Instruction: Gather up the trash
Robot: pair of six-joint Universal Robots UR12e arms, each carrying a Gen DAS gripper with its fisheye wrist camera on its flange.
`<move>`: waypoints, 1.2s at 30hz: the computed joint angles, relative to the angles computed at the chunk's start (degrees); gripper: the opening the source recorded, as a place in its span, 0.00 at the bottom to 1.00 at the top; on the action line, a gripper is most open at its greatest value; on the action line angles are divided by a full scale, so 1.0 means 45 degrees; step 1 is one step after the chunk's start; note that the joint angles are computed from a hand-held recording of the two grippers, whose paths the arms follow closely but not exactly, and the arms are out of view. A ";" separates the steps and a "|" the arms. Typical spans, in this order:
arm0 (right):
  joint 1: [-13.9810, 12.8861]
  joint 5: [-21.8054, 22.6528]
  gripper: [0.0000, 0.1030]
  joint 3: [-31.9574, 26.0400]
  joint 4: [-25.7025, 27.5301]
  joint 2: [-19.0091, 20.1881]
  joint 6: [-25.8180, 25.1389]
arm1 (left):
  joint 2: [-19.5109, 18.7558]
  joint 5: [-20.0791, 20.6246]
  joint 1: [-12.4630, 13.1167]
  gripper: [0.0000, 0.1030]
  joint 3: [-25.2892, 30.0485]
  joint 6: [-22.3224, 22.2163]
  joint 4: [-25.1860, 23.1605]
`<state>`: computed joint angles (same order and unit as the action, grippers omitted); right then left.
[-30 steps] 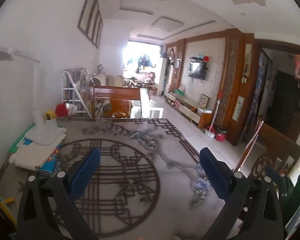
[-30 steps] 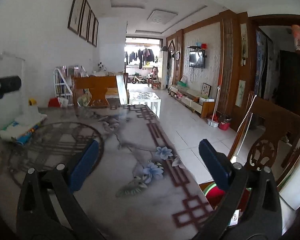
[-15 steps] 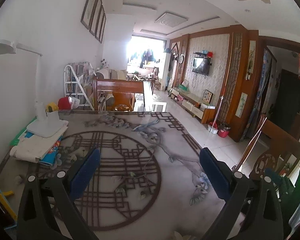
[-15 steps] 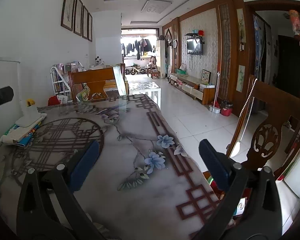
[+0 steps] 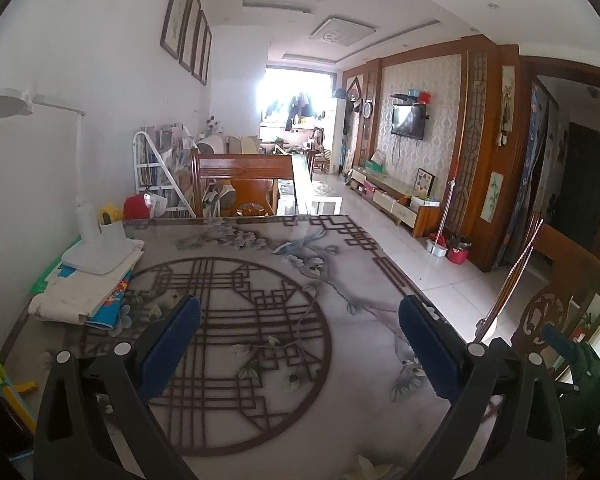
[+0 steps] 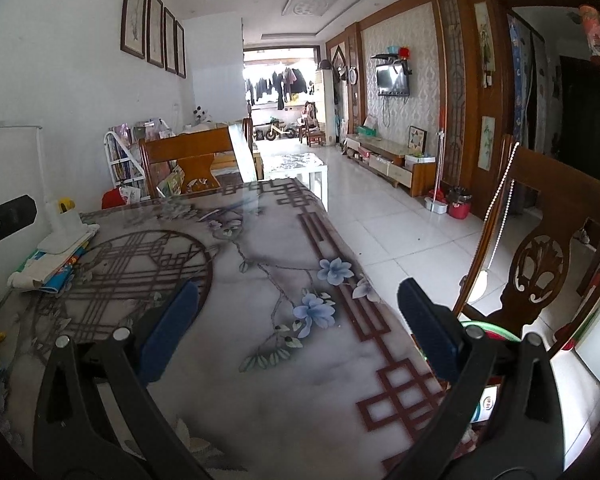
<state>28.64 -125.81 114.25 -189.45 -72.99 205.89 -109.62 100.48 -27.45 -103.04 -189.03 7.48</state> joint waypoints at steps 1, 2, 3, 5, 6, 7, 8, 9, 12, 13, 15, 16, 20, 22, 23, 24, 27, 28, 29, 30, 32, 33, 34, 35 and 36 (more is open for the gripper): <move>-0.0001 0.0027 0.96 0.0005 0.0010 -0.0005 -0.0008 | -0.0006 -0.0022 0.0004 0.92 0.0017 0.0005 -0.0034; -0.0003 0.0072 0.96 0.0006 0.0025 -0.0009 -0.0034 | -0.0006 -0.0048 0.0005 0.92 0.0016 -0.0009 -0.0052; -0.0005 0.0120 0.96 0.0001 0.0048 -0.0009 -0.0068 | 0.0004 -0.0102 0.0023 0.92 0.0004 -0.0041 -0.0075; -0.0012 0.0182 0.96 -0.0012 0.0109 -0.0012 -0.0121 | 0.0013 -0.0162 0.0051 0.92 0.0009 -0.0083 -0.0123; -0.0011 0.0211 0.96 -0.0024 0.0150 -0.0012 -0.0144 | 0.0024 -0.0196 0.0069 0.92 -0.0004 -0.0112 -0.0136; -0.0014 0.0239 0.96 -0.0029 0.0187 -0.0015 -0.0159 | 0.0033 -0.0212 0.0082 0.92 -0.0015 -0.0127 -0.0136; -0.0011 0.0265 0.96 -0.0045 0.0233 -0.0010 -0.0172 | 0.0038 -0.0227 0.0091 0.92 -0.0020 -0.0141 -0.0135; -0.0013 0.0278 0.96 -0.0051 0.0260 -0.0012 -0.0176 | 0.0038 -0.0229 0.0096 0.92 -0.0022 -0.0140 -0.0133; -0.0021 0.0341 0.96 -0.0040 0.0348 -0.0034 -0.0179 | 0.0038 -0.0255 0.0109 0.92 -0.0018 -0.0151 -0.0151; -0.0020 0.0348 0.96 -0.0042 0.0371 -0.0037 -0.0178 | 0.0049 -0.0279 0.0114 0.92 -0.0027 -0.0179 -0.0175; -0.0022 0.0358 0.96 -0.0055 0.0407 -0.0037 -0.0177 | 0.0061 -0.0282 0.0098 0.92 -0.0038 -0.0211 -0.0203; -0.0021 0.0372 0.96 -0.0059 0.0444 -0.0038 -0.0181 | 0.0064 -0.0277 0.0097 0.92 -0.0042 -0.0204 -0.0204; -0.0035 0.0466 0.96 -0.0055 0.0557 -0.0044 -0.0191 | 0.0072 -0.0255 0.0092 0.92 -0.0044 -0.0202 -0.0247; -0.0027 0.0492 0.96 -0.0062 0.0606 -0.0043 -0.0196 | 0.0070 -0.0256 0.0087 0.92 -0.0049 -0.0226 -0.0280; -0.0024 0.0496 0.96 -0.0065 0.0619 -0.0042 -0.0205 | 0.0079 -0.0262 0.0088 0.92 -0.0061 -0.0241 -0.0288; -0.0025 0.0503 0.96 -0.0068 0.0638 -0.0046 -0.0209 | 0.0088 -0.0260 0.0085 0.92 -0.0073 -0.0261 -0.0296; -0.0035 0.0575 0.96 -0.0082 0.0732 -0.0053 -0.0205 | 0.0084 -0.0284 0.0094 0.92 -0.0082 -0.0274 -0.0306; -0.0035 0.0589 0.96 -0.0084 0.0751 -0.0053 -0.0209 | 0.0093 -0.0317 0.0104 0.92 -0.0091 -0.0296 -0.0333; -0.0040 0.0610 0.96 -0.0087 0.0786 -0.0059 -0.0212 | 0.0093 -0.0342 0.0109 0.92 -0.0088 -0.0307 -0.0362; -0.0041 0.0627 0.96 -0.0095 0.0824 -0.0061 -0.0210 | 0.0092 -0.0363 0.0110 0.92 -0.0078 -0.0316 -0.0403; -0.0051 0.0694 0.96 -0.0101 0.0918 -0.0068 -0.0178 | 0.0096 -0.0388 0.0103 0.92 -0.0068 -0.0329 -0.0469; -0.0052 0.0727 0.96 -0.0104 0.0962 -0.0070 -0.0164 | 0.0096 -0.0405 0.0114 0.92 -0.0055 -0.0335 -0.0499; -0.0061 0.0749 0.96 -0.0102 0.0988 -0.0079 -0.0166 | 0.0098 -0.0416 0.0113 0.92 -0.0052 -0.0352 -0.0521; -0.0068 0.0769 0.96 -0.0097 0.1015 -0.0088 -0.0168 | 0.0098 -0.0416 0.0113 0.92 -0.0052 -0.0352 -0.0521; -0.0069 0.0788 0.96 -0.0099 0.1042 -0.0087 -0.0171 | 0.0105 -0.0458 0.0115 0.92 -0.0061 -0.0387 -0.0553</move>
<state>28.33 -122.27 113.81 -184.76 -73.38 205.13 -109.14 98.42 -26.93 -103.31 -190.77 4.99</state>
